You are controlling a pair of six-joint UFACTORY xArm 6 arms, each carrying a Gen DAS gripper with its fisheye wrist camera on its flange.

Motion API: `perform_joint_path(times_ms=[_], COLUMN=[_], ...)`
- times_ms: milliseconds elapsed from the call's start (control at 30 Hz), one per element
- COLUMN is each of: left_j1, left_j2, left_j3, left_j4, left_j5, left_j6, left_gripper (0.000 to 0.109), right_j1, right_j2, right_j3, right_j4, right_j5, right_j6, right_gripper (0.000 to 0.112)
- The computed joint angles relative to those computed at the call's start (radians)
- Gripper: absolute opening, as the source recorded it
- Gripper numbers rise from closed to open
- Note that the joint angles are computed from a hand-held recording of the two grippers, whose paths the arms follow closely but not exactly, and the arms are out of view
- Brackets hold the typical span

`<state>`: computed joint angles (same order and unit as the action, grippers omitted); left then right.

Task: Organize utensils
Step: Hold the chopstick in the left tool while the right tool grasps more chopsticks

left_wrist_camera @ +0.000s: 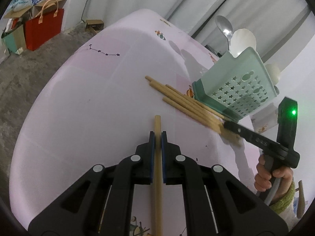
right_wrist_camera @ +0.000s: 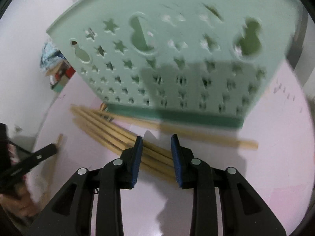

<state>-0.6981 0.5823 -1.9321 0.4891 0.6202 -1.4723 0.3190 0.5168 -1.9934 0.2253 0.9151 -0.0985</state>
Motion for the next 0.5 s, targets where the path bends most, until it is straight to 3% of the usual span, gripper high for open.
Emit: perform_joint_path(times_ms=[100,200,300,400,500], left_j1=[0.002,0.004,0.009,0.009,0.008], left_j2=[-0.013,-0.015,-0.017,-0.019,-0.018], left_j3=[0.027,0.036,0.042,0.047,0.044], left_j4=[0.012,0.019,0.021,0.029,0.027], left_j5=[-0.026,-0.040,-0.046,-0.047,-0.044], left_j6=[-0.017,-0.022,-0.023,-0.035,-0.032], left_gripper=[0.005,0.005,0.005,0.005,0.005], right_j1=[-0.003,0.011,0.018,0.020,0.016], right_j2=[-0.040,-0.104,-0.091,-0.027,-0.014], right_j3=[0.037,0.137,0.139,0.085,0.096], right_j4=[-0.002,-0.050,-0.079,-0.162,-0.124], right_j5=[0.046,-0.072,-0.167,-0.191,-0.214], right_j6=[-0.022,-0.035,-0.006,0.106,0.153], right_gripper=[0.029,0.031,0.031,0.031,0.032])
